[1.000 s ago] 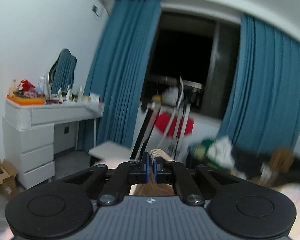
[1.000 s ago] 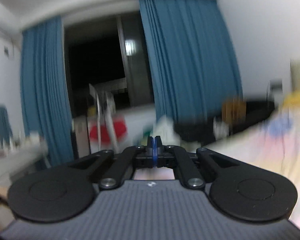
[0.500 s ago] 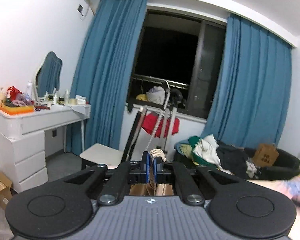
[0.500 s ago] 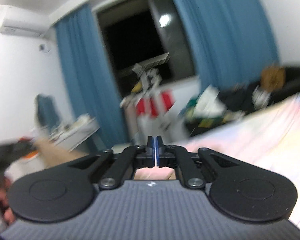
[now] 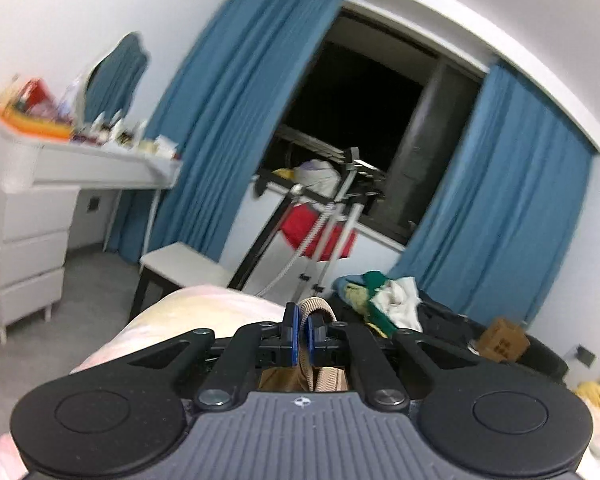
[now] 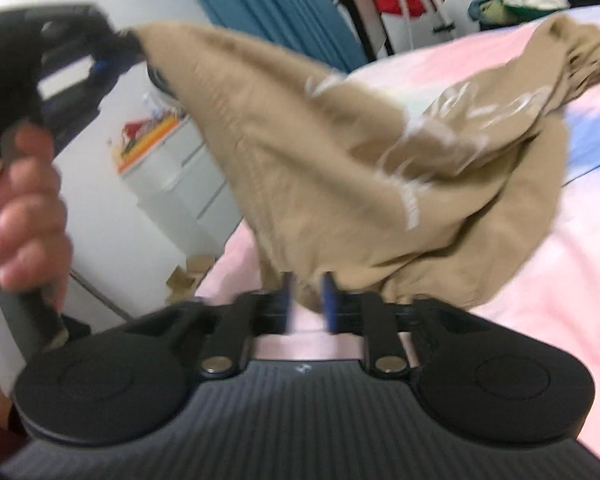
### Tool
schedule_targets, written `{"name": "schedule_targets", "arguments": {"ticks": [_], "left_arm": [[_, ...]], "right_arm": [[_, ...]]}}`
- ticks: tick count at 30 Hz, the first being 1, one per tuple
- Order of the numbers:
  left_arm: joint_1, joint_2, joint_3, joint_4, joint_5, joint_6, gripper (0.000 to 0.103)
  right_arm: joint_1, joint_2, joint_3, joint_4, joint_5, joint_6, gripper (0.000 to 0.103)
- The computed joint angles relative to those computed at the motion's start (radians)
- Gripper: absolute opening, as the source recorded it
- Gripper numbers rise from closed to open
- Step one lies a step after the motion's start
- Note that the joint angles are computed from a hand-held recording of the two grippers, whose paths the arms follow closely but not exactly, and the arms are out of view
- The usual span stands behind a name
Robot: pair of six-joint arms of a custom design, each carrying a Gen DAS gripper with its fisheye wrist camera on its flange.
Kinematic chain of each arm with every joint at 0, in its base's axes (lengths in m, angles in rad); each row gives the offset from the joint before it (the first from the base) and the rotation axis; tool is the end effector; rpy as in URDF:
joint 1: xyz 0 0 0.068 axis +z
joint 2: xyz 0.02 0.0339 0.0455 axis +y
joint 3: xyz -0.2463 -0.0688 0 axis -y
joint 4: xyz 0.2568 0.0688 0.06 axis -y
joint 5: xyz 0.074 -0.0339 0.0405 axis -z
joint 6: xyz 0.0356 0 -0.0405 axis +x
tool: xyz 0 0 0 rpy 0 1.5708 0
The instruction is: Fold clothes
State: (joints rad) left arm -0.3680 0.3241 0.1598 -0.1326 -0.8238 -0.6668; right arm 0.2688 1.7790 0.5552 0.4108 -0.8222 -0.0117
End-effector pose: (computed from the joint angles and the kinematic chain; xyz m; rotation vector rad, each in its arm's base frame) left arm 0.1434 -0.0273 0.1804 -0.7894 1.5853 0.0232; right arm 0.2651 0.1001 0.0620 -0.7086 2.1961 1.0990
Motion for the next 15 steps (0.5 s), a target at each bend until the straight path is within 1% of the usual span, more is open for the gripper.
{"name": "schedule_targets", "arguments": {"ticks": [1, 2, 4, 5, 6, 7, 8, 10, 11, 12, 13, 14, 15], "left_arm": [[0.059, -0.018, -0.015, -0.007, 0.051, -0.002, 0.005], [0.115, -0.028, -0.023, -0.014, 0.098, -0.005, 0.005], [0.212, -0.053, -0.046, -0.012, 0.188, -0.002, 0.005], [0.242, -0.090, -0.061, -0.025, 0.215, 0.007, 0.005], [0.262, -0.132, -0.077, -0.041, 0.230, 0.019, 0.005], [0.277, -0.146, -0.088, -0.037, 0.243, 0.032, 0.005], [0.282, -0.123, -0.090, -0.011, 0.248, 0.044, 0.005], [0.267, -0.028, -0.085, 0.067, 0.234, 0.066, 0.005], [0.247, 0.032, -0.077, 0.108, 0.213, 0.074, 0.005], [0.228, 0.091, -0.067, 0.147, 0.192, 0.082, 0.005], [0.197, 0.149, -0.054, 0.178, 0.158, 0.087, 0.005], [0.169, 0.193, -0.041, 0.198, 0.128, 0.091, 0.005], [0.153, 0.245, -0.027, 0.228, 0.111, 0.099, 0.005]], "right_arm": [[0.023, 0.015, 0.000, 0.029, 0.015, 0.013, 0.053], [0.054, 0.029, -0.010, 0.085, 0.044, 0.035, 0.057], [0.105, 0.045, -0.046, 0.226, 0.128, 0.087, 0.058], [0.131, 0.061, -0.055, 0.293, 0.171, 0.114, 0.058], [0.147, 0.074, -0.051, 0.322, 0.187, 0.128, 0.058], [0.166, 0.095, -0.037, 0.338, 0.200, 0.133, 0.058], [0.190, 0.113, -0.016, 0.327, 0.229, 0.122, 0.057], [0.240, 0.133, 0.021, 0.275, 0.324, 0.088, 0.055], [0.241, 0.134, 0.033, 0.246, 0.331, 0.086, 0.054], [0.242, 0.135, 0.044, 0.220, 0.338, 0.084, 0.052], [0.236, 0.136, 0.049, 0.210, 0.343, 0.082, 0.033], [0.229, 0.118, 0.043, 0.197, 0.367, 0.063, 0.019], [0.214, 0.089, 0.036, 0.172, 0.375, 0.031, 0.011]]}}
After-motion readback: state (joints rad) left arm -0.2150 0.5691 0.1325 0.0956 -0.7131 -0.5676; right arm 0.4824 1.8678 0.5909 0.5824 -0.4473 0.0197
